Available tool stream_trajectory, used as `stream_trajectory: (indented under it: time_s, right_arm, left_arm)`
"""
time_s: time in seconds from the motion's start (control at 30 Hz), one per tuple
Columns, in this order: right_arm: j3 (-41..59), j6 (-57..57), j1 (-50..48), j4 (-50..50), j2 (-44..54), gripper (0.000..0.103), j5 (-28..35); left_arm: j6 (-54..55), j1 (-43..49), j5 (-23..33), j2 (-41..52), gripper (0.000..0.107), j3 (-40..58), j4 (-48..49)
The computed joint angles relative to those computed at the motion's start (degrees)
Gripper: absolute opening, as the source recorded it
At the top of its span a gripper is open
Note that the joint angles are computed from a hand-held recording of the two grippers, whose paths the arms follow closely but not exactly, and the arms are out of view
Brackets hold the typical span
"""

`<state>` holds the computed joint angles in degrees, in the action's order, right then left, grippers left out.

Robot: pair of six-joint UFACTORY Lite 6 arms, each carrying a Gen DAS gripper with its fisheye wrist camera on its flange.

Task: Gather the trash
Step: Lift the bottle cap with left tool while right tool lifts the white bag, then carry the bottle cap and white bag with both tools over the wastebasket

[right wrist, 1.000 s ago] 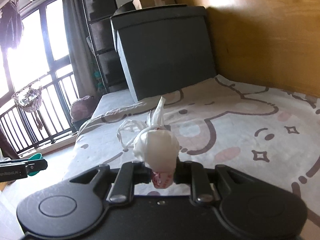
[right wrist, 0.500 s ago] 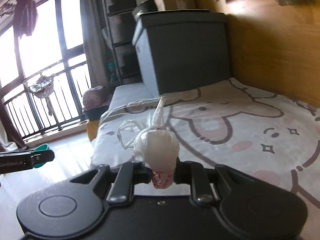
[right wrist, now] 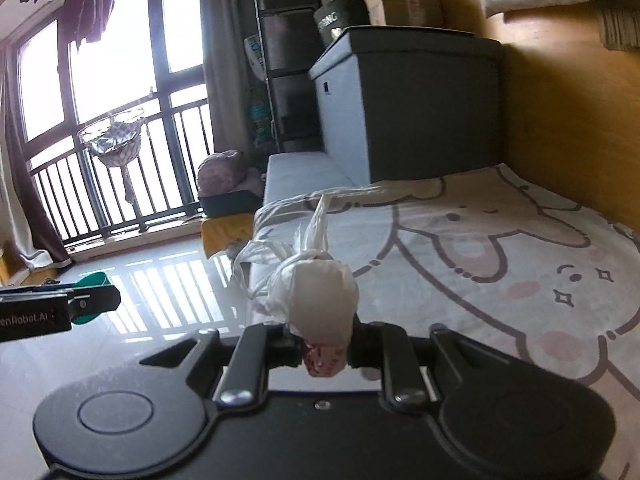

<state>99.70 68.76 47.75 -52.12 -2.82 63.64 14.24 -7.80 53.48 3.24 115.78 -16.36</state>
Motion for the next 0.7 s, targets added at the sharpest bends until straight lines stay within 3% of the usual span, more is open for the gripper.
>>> stream_trajectory:
  time_s: [0.33, 0.53, 0.7]
  right_arm:
    - [14.7, -1.2, 7.9, 0.9, 12.2, 0.019, 5.8]
    - [24.6, -4.0, 9.3, 5.0, 22.0, 0.019, 5.5]
    - [28.3, -5.6, 8.8, 8.9, 28.7, 0.019, 4.0]
  left_arm:
    - [11.1, 15.0, 6.4, -4.5, 0.050, -3.0, -12.4]
    - [18.7, 25.4, 9.7, -5.1, 0.050, -7.6, -19.5]
    - [24.1, 29.6, 8.7, -5.2, 0.050, -14.1, -21.5]
